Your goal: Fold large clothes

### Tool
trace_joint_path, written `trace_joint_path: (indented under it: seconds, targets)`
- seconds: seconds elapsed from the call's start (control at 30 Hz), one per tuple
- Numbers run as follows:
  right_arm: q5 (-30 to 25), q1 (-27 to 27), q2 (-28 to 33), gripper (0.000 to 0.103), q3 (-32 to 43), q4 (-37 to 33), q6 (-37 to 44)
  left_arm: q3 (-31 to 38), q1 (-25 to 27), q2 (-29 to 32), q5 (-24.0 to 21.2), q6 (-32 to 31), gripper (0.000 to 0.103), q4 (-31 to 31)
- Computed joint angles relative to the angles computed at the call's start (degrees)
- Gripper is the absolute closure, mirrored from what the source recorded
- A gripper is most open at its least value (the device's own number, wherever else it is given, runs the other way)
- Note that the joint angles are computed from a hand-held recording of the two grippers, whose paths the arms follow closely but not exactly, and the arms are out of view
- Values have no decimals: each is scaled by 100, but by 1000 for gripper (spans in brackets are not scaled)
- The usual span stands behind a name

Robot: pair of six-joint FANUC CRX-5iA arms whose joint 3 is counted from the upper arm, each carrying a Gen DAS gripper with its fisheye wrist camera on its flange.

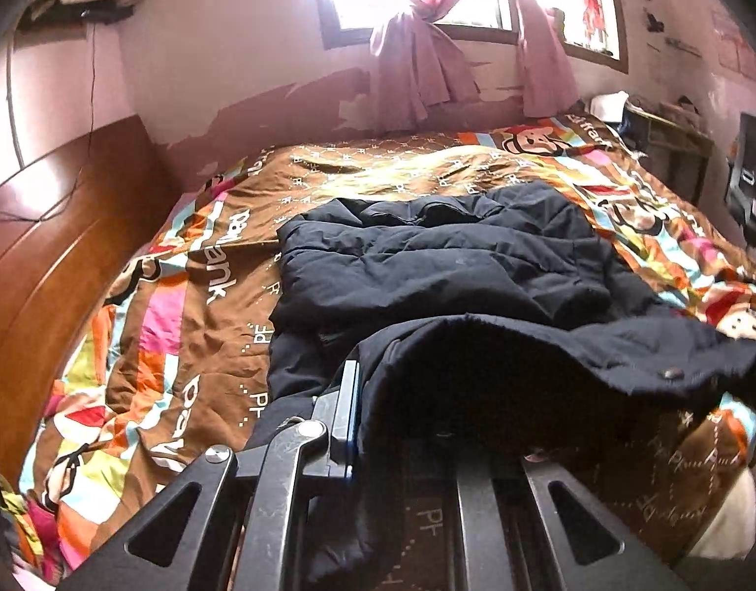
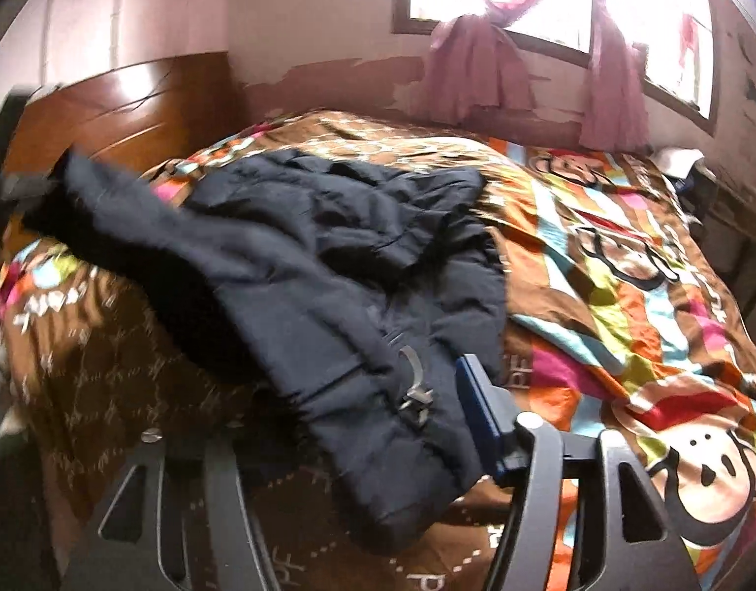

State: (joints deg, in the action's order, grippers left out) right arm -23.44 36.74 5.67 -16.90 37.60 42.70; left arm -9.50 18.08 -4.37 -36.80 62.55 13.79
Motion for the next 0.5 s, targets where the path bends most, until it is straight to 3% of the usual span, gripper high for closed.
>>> trace_joint_path:
  seconds: [0.1, 0.2, 0.33, 0.43, 0.5]
  targets:
    - [181, 129, -70, 29, -328, 425, -88, 179, 28, 142, -116, 66, 92, 112]
    - [168, 200, -23, 28, -723, 1903, -1049, 283, 16, 209, -175, 138, 92, 116]
    - [-994, 391, 404, 28, -771, 3785, -2182, 295, -5, 213, -174, 147, 93, 111]
    - [-1632, 464, 664, 29, -694, 4402, -2518, 277, 8, 211, -178, 101, 93, 180]
    - [-1801, 427, 660, 35, -765, 4837, -2935, 155, 23, 133, -110, -3, 93, 247]
